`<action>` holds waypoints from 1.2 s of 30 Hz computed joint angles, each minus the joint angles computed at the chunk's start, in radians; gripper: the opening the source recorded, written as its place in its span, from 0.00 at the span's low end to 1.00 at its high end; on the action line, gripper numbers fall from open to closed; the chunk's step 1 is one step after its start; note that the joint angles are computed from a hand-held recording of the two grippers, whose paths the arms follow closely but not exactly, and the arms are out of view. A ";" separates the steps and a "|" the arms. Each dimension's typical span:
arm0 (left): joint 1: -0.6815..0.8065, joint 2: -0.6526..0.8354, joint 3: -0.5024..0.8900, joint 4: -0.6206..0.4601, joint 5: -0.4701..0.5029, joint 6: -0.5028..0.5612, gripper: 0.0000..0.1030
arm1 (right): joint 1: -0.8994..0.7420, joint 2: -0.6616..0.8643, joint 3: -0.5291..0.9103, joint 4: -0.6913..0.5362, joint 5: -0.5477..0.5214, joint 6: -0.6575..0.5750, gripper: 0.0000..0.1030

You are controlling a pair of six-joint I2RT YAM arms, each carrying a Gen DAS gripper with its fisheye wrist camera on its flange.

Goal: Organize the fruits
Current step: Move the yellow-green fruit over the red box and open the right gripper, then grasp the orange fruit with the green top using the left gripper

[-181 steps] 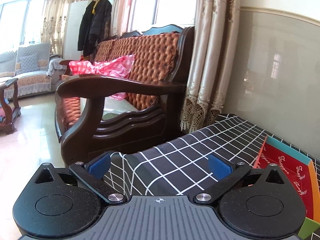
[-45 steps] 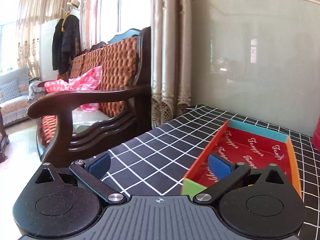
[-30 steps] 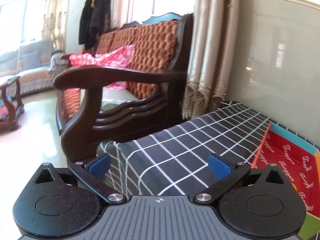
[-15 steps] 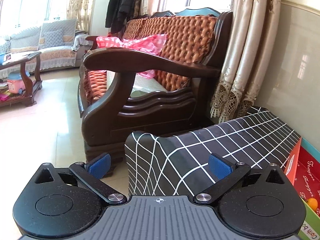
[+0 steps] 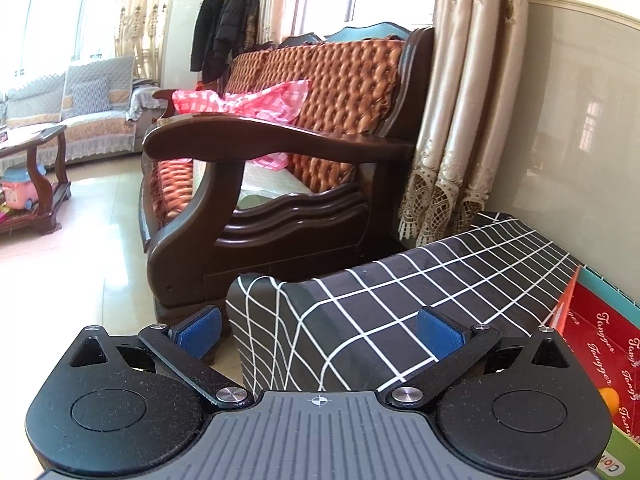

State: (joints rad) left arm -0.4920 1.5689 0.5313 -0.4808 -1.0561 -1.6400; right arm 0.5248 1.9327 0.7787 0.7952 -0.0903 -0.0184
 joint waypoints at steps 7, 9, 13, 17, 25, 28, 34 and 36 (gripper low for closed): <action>-0.096 0.083 0.124 -0.063 -0.056 0.008 1.00 | -0.080 -0.027 -0.084 0.128 0.188 0.025 0.73; -0.144 0.118 0.177 -0.067 -0.099 0.038 1.00 | -0.104 -0.023 -0.107 0.175 0.264 0.045 0.78; -0.239 0.196 0.274 0.111 -0.189 0.319 1.00 | -0.143 0.004 -0.108 0.208 0.456 0.074 0.88; -0.288 0.271 0.298 0.603 -0.131 0.843 1.00 | -0.193 0.021 -0.093 0.184 0.602 0.122 0.93; -0.322 0.535 0.613 0.713 0.103 1.173 1.00 | -0.263 0.041 -0.106 0.225 0.783 0.125 0.94; -0.315 0.606 0.726 0.635 0.164 1.146 0.99 | -0.289 0.046 -0.119 0.266 0.799 0.102 0.94; -0.287 0.721 0.912 0.541 0.259 1.143 0.87 | -0.320 0.063 -0.162 0.398 0.797 0.021 0.94; -0.272 0.758 0.974 0.508 0.307 1.142 0.80 | -0.330 0.063 -0.171 0.420 0.771 0.011 0.94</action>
State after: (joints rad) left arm -0.7639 2.3269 1.5056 0.0277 -0.7487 -0.4981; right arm 0.1945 1.9959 0.6074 1.2147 0.6812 -0.0075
